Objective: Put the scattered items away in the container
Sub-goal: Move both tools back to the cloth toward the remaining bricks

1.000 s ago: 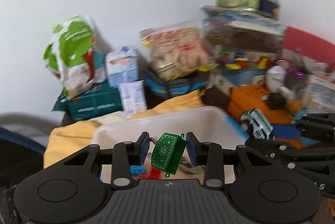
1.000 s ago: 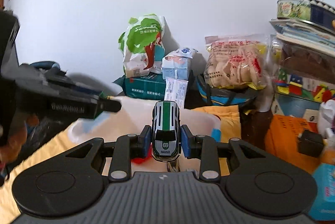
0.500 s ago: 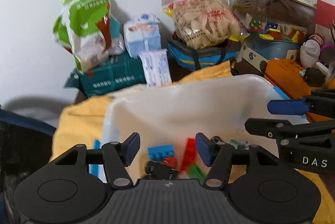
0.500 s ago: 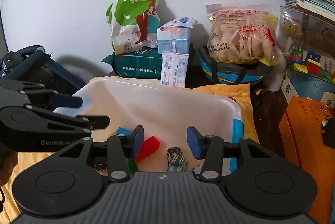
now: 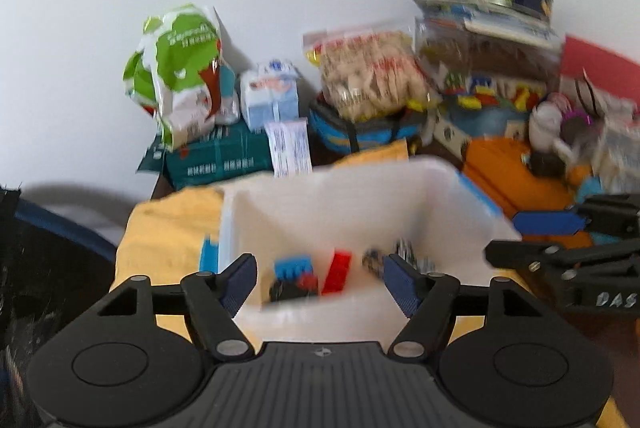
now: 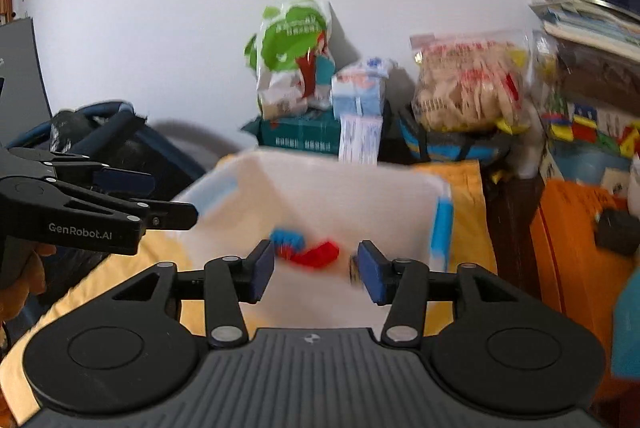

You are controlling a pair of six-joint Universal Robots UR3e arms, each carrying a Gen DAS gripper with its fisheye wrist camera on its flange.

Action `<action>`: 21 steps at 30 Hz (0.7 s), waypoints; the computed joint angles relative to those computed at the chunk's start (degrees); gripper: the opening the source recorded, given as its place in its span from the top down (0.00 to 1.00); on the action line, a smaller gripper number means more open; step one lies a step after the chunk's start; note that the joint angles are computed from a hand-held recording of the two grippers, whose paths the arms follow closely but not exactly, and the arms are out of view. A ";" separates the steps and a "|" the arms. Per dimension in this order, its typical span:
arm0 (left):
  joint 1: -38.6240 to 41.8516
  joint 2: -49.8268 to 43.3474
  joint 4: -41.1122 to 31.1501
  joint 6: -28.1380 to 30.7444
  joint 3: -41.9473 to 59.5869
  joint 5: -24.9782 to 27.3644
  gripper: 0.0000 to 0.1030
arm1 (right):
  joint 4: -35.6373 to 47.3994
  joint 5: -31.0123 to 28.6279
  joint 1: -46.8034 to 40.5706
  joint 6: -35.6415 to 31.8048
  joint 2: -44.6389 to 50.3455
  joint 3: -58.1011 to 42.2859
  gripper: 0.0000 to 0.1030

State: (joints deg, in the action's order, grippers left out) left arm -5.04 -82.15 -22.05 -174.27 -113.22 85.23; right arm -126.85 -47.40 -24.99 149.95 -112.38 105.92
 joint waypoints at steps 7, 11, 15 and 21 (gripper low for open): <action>-1.62 4.11 -2.53 -1.95 -8.60 3.34 0.29 | 13.70 -2.73 -5.67 -7.53 -10.84 7.96 0.49; -3.57 4.57 -2.21 -1.82 -11.71 6.19 0.29 | 17.94 -3.94 -7.25 -9.93 -14.86 10.59 0.49; -3.70 5.41 -2.07 -2.27 -14.21 6.40 0.29 | 20.04 -5.38 -6.76 -11.13 -17.76 12.97 0.49; -4.09 9.23 3.06 -4.90 -20.20 6.76 0.29 | 21.57 -6.81 -4.23 -10.60 -20.16 15.06 0.49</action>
